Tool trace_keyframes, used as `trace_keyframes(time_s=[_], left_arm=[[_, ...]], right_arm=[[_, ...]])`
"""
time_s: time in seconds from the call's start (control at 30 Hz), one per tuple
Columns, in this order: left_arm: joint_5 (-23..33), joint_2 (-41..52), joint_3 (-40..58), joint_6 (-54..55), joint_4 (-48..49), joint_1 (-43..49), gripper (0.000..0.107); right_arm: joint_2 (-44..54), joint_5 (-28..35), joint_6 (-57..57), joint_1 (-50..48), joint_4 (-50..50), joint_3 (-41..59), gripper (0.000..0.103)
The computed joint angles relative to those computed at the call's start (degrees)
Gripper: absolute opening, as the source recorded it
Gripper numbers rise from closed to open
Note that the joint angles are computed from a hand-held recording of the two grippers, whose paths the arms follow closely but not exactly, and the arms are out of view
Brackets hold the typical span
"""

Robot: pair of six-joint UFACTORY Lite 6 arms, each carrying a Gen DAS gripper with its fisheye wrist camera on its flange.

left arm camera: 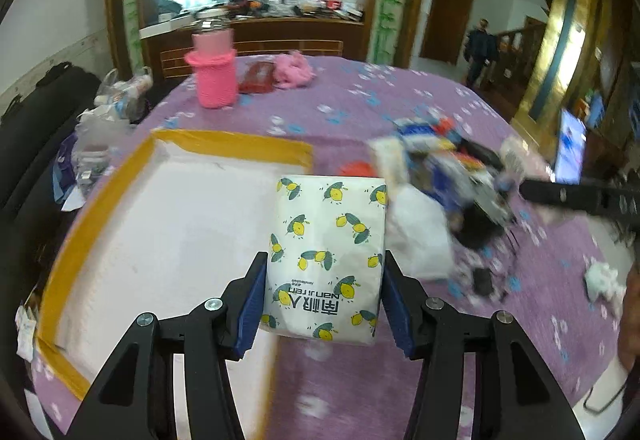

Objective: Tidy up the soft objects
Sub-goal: 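Grasp the pink rose tissue pack with right tool while left carries lemon pack to tray, then release both tissue packs side by side into the yellow tray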

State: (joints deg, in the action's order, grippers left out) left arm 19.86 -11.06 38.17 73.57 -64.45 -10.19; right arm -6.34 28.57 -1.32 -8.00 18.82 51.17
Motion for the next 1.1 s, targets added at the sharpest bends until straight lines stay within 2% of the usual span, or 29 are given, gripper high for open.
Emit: trace_keyframes(time_s=[0.1, 0.2, 0.33, 0.5, 0.63, 0.7, 0.83, 0.93, 1.1], left_arm=[[2.19, 8.26, 8.72, -0.86, 2.13, 4.87, 0.052], [2.79, 18.72, 18.76, -4.06, 4.89, 7.33, 0.052], [8.3, 34.45, 34.21, -11.87, 9.88, 10.17, 0.052], [12.85, 49.98, 52.19, -20.83, 15.3, 10.59, 0.053], [14.55, 57.51, 60.52, -23.29, 16.51, 10.74, 0.055], [14.69, 58.98, 61.32, -22.71, 15.58, 10.97, 0.059], [15.4, 60.31, 61.51, -21.36, 12.42, 12.14, 0.075], [14.97, 57.62, 56.13, -16.49, 6.01, 13.46, 0.078], [14.67, 53.16, 45.88, -10.47, -4.31, 15.6, 0.079]], right_arm=[[7.96, -1.05, -5.3, 4.96, 9.32, 6.32, 0.051], [19.12, -2.56, -5.44, 10.93, 12.59, 16.5, 0.052], [33.87, -0.94, -5.81, 14.23, 16.78, 31.21, 0.052], [50.07, 2.94, 0.94, 15.94, 13.1, 49.73, 0.052], [58.32, 5.6, 4.09, 15.7, 12.07, 59.58, 0.053], [62.03, 6.87, 5.59, 15.55, 11.18, 63.96, 0.054], [66.47, 7.91, 8.06, 15.93, 9.02, 69.78, 0.057], [66.34, 7.12, 8.38, 16.08, 8.55, 69.85, 0.059], [61.71, 3.44, 7.18, 15.3, 10.03, 63.7, 0.059]])
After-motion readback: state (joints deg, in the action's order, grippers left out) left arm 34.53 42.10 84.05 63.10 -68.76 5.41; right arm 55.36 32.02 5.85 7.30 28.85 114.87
